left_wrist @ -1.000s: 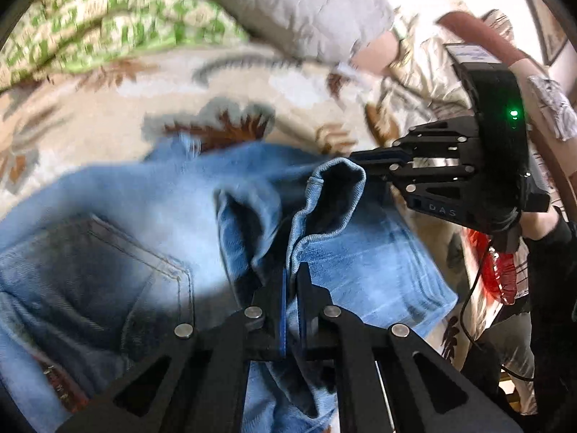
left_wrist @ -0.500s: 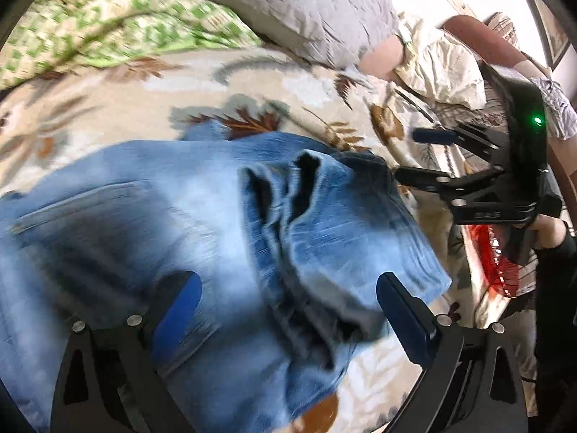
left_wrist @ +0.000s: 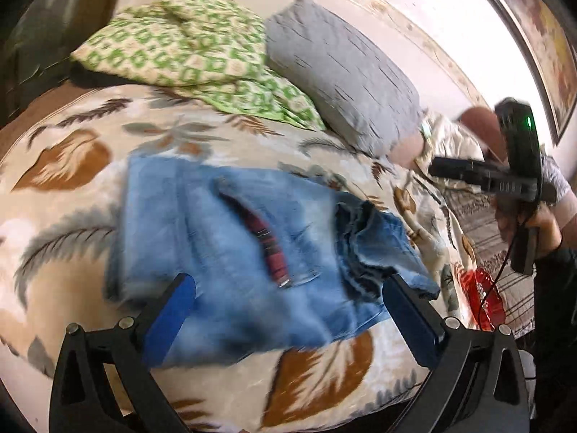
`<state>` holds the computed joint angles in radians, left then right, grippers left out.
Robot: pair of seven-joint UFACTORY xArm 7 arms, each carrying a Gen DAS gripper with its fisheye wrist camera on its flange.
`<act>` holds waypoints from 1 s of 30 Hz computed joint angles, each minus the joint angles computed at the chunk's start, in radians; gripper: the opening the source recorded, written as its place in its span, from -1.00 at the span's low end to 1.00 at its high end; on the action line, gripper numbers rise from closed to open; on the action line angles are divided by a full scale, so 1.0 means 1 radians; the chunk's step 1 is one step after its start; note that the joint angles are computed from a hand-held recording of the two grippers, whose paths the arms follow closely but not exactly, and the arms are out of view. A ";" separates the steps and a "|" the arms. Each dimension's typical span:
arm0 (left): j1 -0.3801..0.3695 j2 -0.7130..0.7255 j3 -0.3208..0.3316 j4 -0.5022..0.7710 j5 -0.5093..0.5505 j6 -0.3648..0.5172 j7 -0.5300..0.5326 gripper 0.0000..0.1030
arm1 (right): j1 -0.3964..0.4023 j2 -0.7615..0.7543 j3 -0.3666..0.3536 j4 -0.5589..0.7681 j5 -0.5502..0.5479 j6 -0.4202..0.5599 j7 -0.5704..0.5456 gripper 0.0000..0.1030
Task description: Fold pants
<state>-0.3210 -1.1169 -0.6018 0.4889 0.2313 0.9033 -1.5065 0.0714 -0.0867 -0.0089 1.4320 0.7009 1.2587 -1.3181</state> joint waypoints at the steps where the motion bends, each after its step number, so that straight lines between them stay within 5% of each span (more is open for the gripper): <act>1: -0.018 -0.028 -0.008 -0.019 -0.010 0.011 -0.016 1.00 | 0.012 -0.019 0.015 -0.011 -0.012 -0.005 0.013 0.55; 7: -0.103 -0.193 -0.083 -0.125 -0.063 0.081 -0.174 1.00 | 0.136 -0.137 0.100 -0.092 -0.125 -0.055 0.082 0.55; 15: -0.202 -0.287 -0.094 -0.274 -0.052 0.007 -0.352 1.00 | 0.302 -0.190 0.228 -0.166 -0.364 -0.157 0.249 0.56; 20: -0.216 -0.385 -0.051 -0.405 0.010 -0.117 -0.413 1.00 | 0.378 -0.138 0.283 -0.143 -0.499 -0.180 0.395 0.56; 30: -0.201 -0.364 -0.071 -0.404 0.102 -0.122 -0.465 1.00 | 0.486 0.056 0.333 -0.006 -0.708 -0.109 0.652 0.56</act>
